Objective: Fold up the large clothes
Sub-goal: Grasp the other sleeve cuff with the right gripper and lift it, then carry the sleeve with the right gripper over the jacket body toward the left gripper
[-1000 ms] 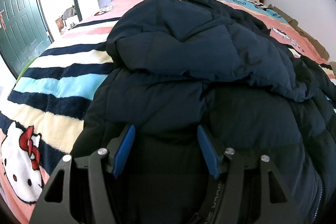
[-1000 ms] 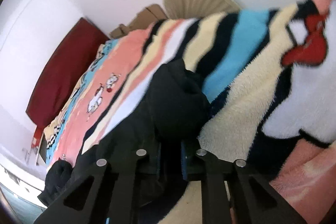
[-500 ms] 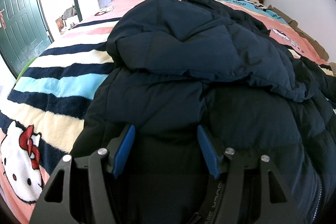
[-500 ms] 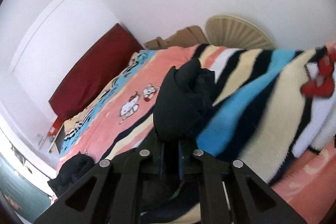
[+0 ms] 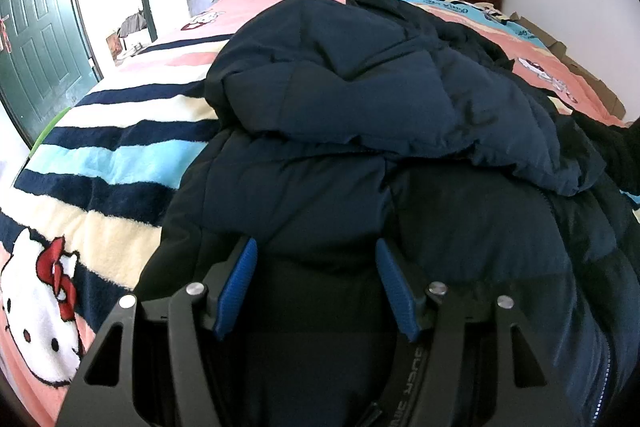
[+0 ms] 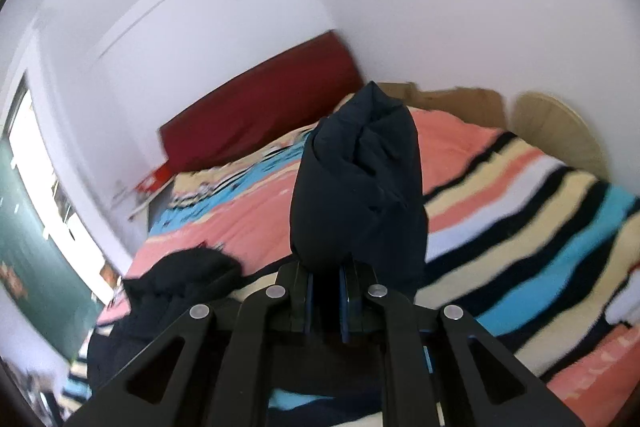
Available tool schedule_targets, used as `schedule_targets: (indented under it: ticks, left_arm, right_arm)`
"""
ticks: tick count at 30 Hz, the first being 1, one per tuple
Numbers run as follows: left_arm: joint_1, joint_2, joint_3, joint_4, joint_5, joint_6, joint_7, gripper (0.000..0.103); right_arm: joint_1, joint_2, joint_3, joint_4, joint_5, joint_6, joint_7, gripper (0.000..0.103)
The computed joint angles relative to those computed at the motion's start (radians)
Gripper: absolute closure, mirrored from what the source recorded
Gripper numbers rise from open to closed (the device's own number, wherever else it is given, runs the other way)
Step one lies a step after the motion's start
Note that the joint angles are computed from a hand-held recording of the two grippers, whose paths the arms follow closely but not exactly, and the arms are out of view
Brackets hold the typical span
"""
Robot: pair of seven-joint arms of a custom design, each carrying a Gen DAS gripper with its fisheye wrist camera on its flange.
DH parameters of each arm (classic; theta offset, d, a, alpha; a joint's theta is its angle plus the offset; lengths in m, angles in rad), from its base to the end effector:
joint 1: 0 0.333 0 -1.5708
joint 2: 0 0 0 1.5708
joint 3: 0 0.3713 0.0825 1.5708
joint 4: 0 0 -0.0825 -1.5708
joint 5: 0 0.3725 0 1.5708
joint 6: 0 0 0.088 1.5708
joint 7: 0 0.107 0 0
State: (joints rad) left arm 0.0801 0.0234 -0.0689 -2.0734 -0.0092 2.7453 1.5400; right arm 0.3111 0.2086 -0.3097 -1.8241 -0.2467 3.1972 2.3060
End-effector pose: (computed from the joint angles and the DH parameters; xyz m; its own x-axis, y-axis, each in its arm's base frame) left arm 0.5894 0.0073 0.5545 0.0404 -0.9988 0.0282 -0.7959 -0.0492 -0.6034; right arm 0.6565 0.0466 0.6273 -0.1641 -0.9099 -0.3809 -0.3515 0.4148 -0.8393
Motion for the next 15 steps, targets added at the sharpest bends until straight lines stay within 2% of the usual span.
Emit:
schedule_targets:
  ticks: [2, 5, 9, 11, 15]
  left_arm:
    - [0.000, -0.003, 0.000, -0.002, -0.013, 0.001, 0.007, 0.043]
    - [0.001, -0.008, 0.000, -0.006, -0.041, 0.003, 0.024, 0.043]
    - [0.001, -0.013, 0.000, -0.010, -0.075, 0.005, 0.045, 0.043]
    - [0.002, -0.018, 0.000, -0.013, -0.098, 0.008, 0.060, 0.043]
    - [0.002, -0.035, 0.004, -0.029, -0.155, 0.026, 0.084, 0.043]
  right_arm:
    - [-0.055, 0.007, 0.102, 0.040, 0.021, -0.023, -0.082, 0.093]
    - [-0.080, 0.018, 0.180, 0.079, 0.043, -0.042, -0.165, 0.093]
    - [-0.145, 0.037, 0.330, 0.117, 0.138, -0.041, -0.314, 0.093]
    - [-0.160, 0.046, 0.385, 0.136, 0.181, -0.050, -0.380, 0.093]
    - [-0.145, 0.075, 0.444, 0.198, 0.240, -0.090, -0.484, 0.093]
